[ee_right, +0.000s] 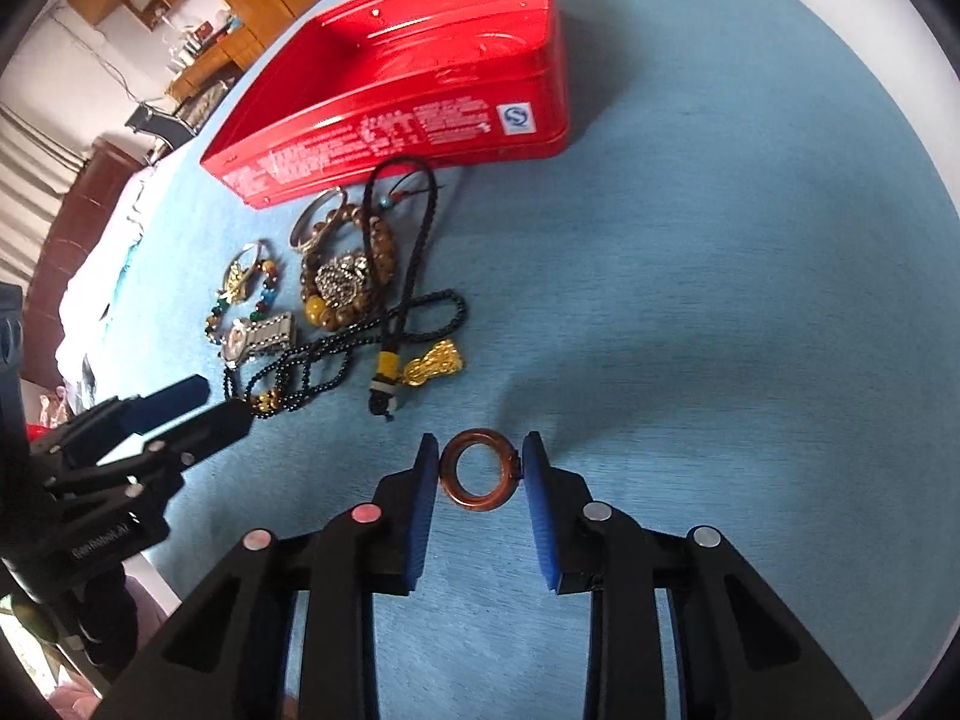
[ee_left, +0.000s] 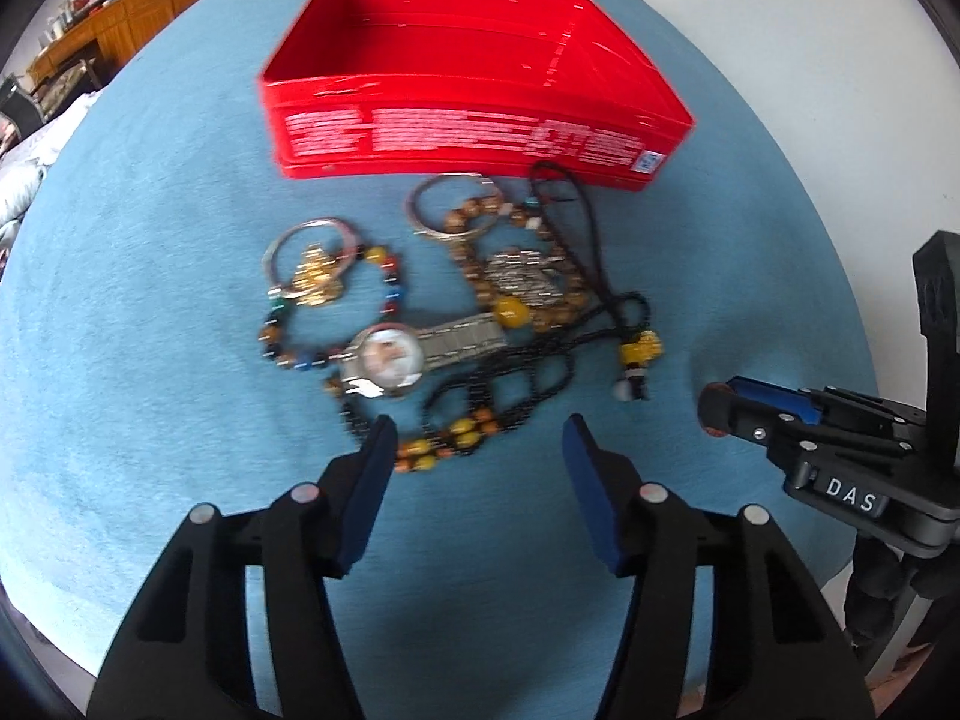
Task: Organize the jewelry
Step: 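Grasp the black cord pendant's gold charm with the left gripper while the right holds the ring, then carry cord and ring into the red tin and open both grippers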
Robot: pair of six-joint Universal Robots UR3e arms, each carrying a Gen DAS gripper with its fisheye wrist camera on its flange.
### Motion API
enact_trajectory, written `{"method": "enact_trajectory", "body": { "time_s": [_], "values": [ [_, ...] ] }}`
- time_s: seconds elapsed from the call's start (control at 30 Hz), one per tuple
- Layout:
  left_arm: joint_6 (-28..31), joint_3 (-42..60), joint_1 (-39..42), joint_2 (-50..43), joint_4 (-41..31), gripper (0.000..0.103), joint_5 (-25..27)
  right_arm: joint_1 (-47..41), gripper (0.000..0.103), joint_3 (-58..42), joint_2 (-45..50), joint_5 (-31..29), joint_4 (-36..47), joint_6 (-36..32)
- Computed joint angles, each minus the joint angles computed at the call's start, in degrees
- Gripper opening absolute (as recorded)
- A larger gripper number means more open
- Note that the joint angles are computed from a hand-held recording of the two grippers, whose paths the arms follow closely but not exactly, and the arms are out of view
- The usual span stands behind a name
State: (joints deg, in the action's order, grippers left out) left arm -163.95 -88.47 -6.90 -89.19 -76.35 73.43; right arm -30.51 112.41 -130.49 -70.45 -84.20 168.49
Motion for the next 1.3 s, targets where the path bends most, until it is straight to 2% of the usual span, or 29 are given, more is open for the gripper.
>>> {"method": "enact_trajectory", "body": {
  "time_s": [0.13, 0.43, 0.7, 0.77, 0.93, 1.0, 1.3],
  "values": [
    [-2.89, 3.53, -5.1, -4.24, 0.29, 0.043, 0.27, -7.75, 0.029, -1.45, -2.92, 1.69, 6.88, -6.82],
    [-9.69, 15.1, -12.62, -17.1, -0.33, 0.026, -0.35, -14.39, 0.029, -1.2, -3.07, 2.92, 9.82, -12.52],
    [-13.9, 23.18, -17.03, -26.67, 0.75, 0.02, 2.02, -12.7, 0.029, 0.16, -0.94, 3.14, 6.49, -11.13],
    [-14.58, 23.3, -17.51, -27.53, 1.92, 0.012, 2.59, -12.36, 0.029, 0.42, -0.52, 3.15, 5.92, -10.9],
    [-12.75, 20.94, -15.86, -24.73, 1.91, 0.009, 1.65, -11.68, 0.029, 0.65, 0.13, 3.22, 5.04, -10.11],
    [-10.04, 18.32, -13.21, -20.7, 0.6, 0.009, 0.25, -11.08, 0.029, 0.44, 0.17, 3.16, 4.81, -9.54],
    [-5.49, 9.98, -7.33, -8.73, 1.68, 0.009, -4.28, -8.25, 0.029, -4.1, -0.23, 3.97, 5.83, -7.44]
  ]
}}
